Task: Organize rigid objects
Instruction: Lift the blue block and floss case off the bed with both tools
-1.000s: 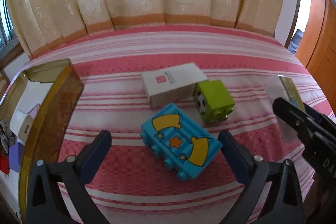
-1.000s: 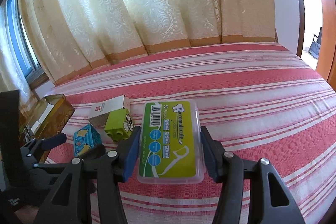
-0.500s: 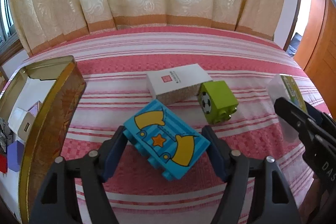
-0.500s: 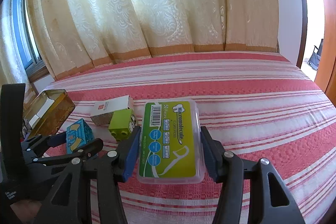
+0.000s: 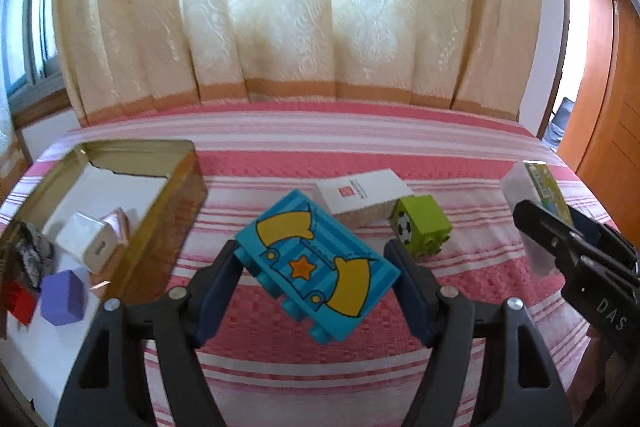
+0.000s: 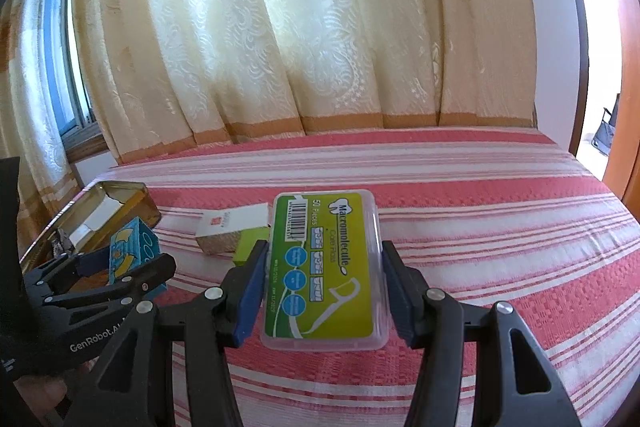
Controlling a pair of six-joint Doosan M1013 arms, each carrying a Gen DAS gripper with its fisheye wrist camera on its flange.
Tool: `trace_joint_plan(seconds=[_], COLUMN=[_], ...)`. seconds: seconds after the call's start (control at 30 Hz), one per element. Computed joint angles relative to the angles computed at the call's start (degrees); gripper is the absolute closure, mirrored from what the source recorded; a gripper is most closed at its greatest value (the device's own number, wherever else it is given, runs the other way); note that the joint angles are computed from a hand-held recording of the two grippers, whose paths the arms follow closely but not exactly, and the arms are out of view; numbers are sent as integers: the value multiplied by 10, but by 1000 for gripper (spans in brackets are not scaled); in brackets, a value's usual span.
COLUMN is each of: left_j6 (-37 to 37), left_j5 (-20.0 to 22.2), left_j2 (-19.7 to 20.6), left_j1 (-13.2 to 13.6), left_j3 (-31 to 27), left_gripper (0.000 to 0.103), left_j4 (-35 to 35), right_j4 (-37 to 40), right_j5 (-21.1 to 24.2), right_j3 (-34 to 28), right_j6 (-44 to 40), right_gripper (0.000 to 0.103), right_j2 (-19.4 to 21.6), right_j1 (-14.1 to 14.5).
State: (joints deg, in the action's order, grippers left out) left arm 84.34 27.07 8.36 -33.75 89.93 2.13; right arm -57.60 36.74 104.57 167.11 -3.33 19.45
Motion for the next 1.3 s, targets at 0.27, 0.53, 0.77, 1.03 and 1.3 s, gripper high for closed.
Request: trace_joint_plan(seconds=[0.27, 0.53, 0.77, 1.03, 1.3], left_j6=[-87, -151, -183, -220, -244], left_j5=[-58, -96, -109, -116, -121], left_j2=[-20, -36, -42, -48, -52], left_j1=[-4, -1, 2, 2, 4], left_j3=[28, 50, 58, 66, 71], left_gripper=[30, 30, 30, 30, 30], left_j4=[94, 150, 178, 218, 237], right_j4=[-91, -188, -223, -251, -263], right_j5=[2, 27, 26, 27, 21], right_j3=[8, 14, 19, 19, 16], right_j6=[61, 113, 143, 163, 170], right_gripper=[46, 46, 46, 46, 46], right_j2=[-2, 1, 1, 4, 9], right_j1=[20, 47, 53, 63, 70])
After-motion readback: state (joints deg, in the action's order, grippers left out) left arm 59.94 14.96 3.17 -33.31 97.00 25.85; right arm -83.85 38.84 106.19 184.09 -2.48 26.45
